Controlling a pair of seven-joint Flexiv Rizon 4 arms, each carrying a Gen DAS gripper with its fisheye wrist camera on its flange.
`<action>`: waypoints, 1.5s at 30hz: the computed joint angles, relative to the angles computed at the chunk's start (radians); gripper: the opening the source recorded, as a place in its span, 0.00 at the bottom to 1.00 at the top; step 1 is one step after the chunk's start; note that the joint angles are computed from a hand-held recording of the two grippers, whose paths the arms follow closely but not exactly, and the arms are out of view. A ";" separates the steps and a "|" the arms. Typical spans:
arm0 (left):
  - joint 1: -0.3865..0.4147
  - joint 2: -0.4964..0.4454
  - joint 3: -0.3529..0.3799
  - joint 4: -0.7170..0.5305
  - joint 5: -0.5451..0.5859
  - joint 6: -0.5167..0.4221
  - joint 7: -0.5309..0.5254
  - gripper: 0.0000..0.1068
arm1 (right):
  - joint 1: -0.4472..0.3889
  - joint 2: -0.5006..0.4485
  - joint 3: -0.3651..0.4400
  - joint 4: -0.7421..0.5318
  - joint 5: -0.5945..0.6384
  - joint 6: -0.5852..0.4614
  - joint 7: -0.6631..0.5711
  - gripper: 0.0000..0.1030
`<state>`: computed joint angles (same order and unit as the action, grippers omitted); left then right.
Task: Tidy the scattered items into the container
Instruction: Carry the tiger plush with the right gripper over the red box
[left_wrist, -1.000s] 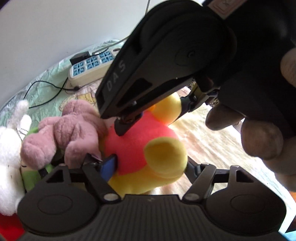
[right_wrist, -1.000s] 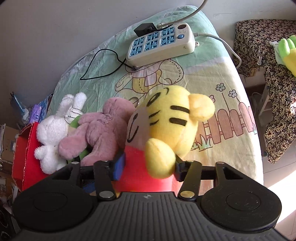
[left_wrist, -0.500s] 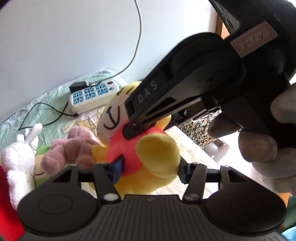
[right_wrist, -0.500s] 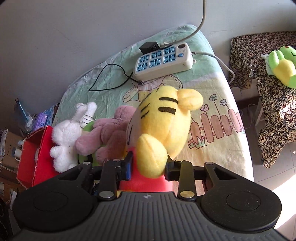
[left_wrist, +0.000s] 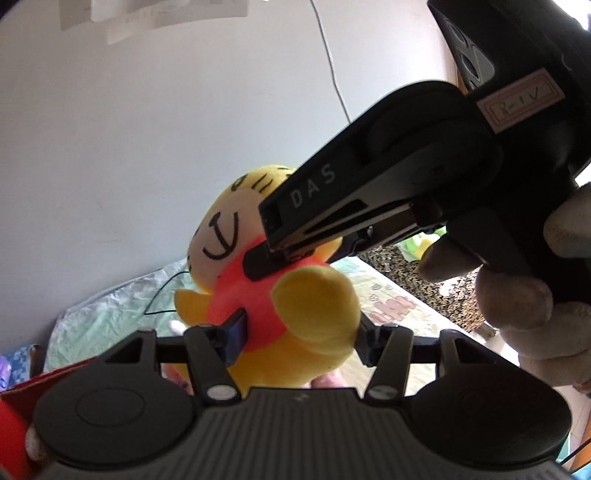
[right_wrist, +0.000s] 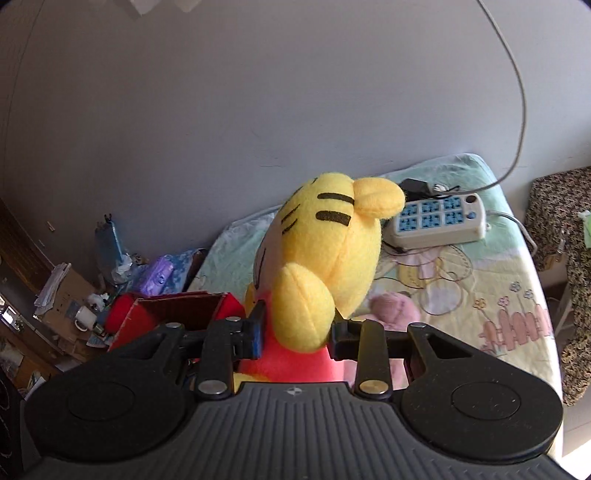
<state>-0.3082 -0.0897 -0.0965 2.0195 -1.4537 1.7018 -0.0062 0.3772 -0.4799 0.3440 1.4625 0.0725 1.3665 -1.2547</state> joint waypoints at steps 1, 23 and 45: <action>0.006 0.016 0.010 0.008 -0.029 -0.005 0.031 0.53 | 0.027 -0.009 -0.010 -0.018 -0.016 -0.003 0.013 0.33; 0.495 0.008 0.224 0.023 0.273 -0.986 -0.126 0.54 | 0.463 -0.295 -0.253 -0.539 -0.481 -0.680 0.378 0.33; 0.645 -0.087 0.188 -0.048 0.310 -1.330 -0.176 0.71 | 0.507 -0.545 -0.317 -1.011 -0.359 -1.104 0.210 0.43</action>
